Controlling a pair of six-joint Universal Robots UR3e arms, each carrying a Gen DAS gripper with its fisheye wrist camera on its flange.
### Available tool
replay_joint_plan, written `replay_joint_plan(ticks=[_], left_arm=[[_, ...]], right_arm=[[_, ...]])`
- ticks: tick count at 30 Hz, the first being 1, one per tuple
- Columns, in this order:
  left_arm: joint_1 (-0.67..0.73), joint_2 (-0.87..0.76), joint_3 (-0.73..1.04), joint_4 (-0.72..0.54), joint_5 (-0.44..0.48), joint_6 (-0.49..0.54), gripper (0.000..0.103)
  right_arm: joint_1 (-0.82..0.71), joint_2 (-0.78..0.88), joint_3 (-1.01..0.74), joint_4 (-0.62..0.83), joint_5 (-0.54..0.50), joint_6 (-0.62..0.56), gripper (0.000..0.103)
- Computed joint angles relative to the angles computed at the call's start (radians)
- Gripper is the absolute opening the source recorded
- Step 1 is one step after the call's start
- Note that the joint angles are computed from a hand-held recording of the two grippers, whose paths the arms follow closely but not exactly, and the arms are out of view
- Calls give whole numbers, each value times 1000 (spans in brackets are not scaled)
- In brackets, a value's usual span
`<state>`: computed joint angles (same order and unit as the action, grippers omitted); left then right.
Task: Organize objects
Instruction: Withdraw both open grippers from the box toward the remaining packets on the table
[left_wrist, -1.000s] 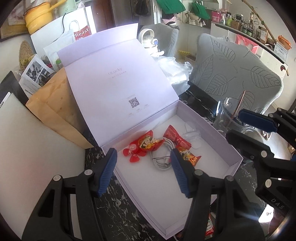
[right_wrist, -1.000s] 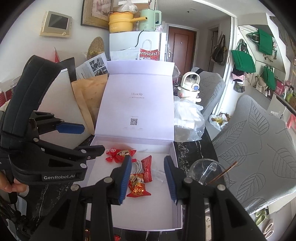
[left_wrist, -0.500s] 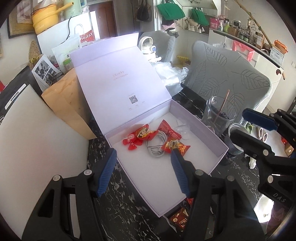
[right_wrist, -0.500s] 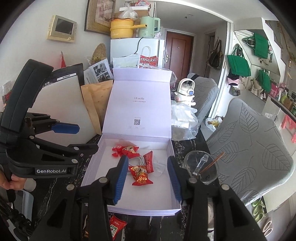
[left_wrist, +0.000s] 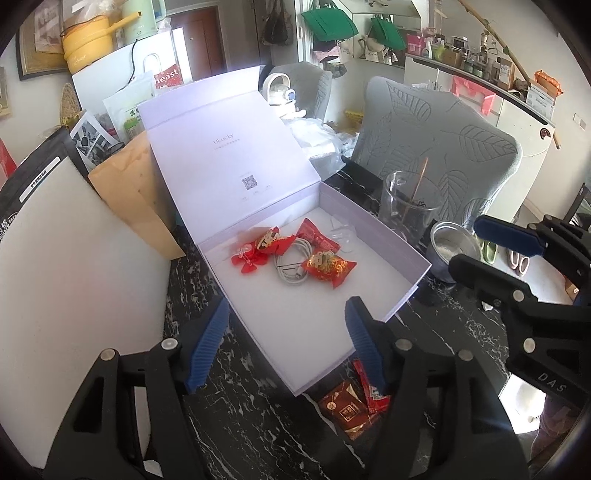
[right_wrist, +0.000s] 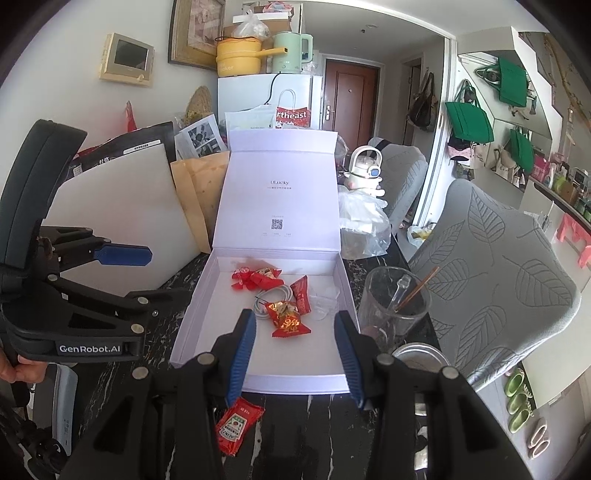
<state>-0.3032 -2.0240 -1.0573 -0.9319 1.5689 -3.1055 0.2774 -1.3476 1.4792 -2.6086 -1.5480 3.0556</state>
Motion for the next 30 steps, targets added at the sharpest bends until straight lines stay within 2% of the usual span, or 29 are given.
replay_joint_plan(ticks=[10,18,23,30], left_arm=[[-30,96,-202,75,-12,-25,65],[-61,175,-360,145,11,-54,75],[-83,204,-432,189,24,-74,85],[-97,195,-498,214,39,-124,87]], right_arm=[[24,-120,191,-41,-35,27,44],[47,-202,336,-85,-40,55,45],[48,-242,425,-117,-26,65,48],[28,-265,530,-167,17,68,50]])
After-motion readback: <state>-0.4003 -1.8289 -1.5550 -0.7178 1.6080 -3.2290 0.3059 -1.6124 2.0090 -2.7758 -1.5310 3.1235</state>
